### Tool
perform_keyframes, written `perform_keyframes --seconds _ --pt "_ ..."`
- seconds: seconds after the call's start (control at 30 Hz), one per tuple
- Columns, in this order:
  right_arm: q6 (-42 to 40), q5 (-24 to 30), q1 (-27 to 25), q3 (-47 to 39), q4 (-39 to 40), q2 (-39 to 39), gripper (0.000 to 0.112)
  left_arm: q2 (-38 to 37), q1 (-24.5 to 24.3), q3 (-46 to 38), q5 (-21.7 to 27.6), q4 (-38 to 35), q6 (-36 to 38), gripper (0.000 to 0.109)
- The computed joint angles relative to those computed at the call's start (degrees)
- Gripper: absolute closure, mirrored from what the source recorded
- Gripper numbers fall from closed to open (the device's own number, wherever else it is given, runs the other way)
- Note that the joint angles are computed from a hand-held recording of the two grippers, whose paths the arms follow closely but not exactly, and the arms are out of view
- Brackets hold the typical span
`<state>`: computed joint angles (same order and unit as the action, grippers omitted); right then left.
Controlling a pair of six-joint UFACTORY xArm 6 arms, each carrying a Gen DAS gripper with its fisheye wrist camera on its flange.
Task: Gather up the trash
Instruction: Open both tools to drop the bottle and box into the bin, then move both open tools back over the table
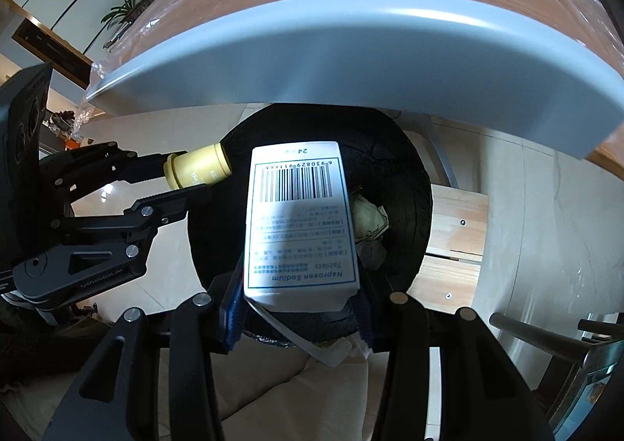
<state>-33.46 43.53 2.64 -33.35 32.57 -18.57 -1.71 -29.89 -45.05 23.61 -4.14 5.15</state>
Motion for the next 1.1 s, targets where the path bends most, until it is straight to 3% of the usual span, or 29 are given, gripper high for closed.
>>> perform_keyframes --seconds 0.13,0.17,0.2,0.23,0.27,0.4,0.57,0.67,0.73,0.8,0.9,1.0,1.1 --pt "0.3 -1.0 0.8 -0.1 -0.5 0.4 0.065 1.4 0.5 -1.3 0.6 -0.8 1.2 0.068" --pt "0.7 -1.5 1.0 0.0 -1.0 0.3 0.063 1.3 0.6 -1.3 0.8 -0.6 0.9 0.063" --pt "0.9 -1.7 0.9 0.1 -1.1 0.1 0.051 1.3 0.8 -1.3 0.7 0.6 -0.1 0.048" --pt "1.2 -2.0 0.9 0.3 -1.1 -0.2 0.046 1.2 0.8 -1.2 0.2 1.7 -1.1 0.04" --pt "2.0 -2.2 0.9 0.5 -1.4 -0.6 0.041 0.8 0.9 -0.9 0.0 2.0 -1.5 0.04" --pt "4.5 -1.6 0.3 1.0 -4.0 -3.2 0.035 -0.4 1.6 -0.6 1.4 -0.2 0.4 0.039" --pt "3.5 1.3 -1.9 1.7 -3.9 -10.3 0.031 -7.0 1.9 2.3 2.8 -10.3 11.7 0.035" --pt "1.1 1.9 -3.0 0.6 -2.1 -15.0 0.022 -11.4 2.2 2.1 3.9 -18.4 21.4 0.023" --pt "0.4 -1.2 -2.4 -0.8 -2.2 -16.2 0.016 -14.0 2.2 2.2 2.6 -21.6 25.8 0.011" --pt "0.9 -6.5 -1.0 -2.4 -2.7 -15.4 0.013 -14.9 2.2 1.4 -1.4 -21.8 27.8 0.007" --pt "2.8 -13.3 0.6 -7.2 -4.4 -9.6 0.013 -12.1 3.2 -1.2 -7.3 -14.2 22.6 0.007" --pt "5.8 -17.3 1.3 -12.8 -6.2 -2.5 0.013 -6.1 5.9 -6.9 -9.6 -10.0 19.2 0.007" --pt "9.0 -17.1 0.9 -20.7 -5.8 6.3 0.013 0.1 8.3 -13.3 -8.9 -8.8 17.8 0.007"
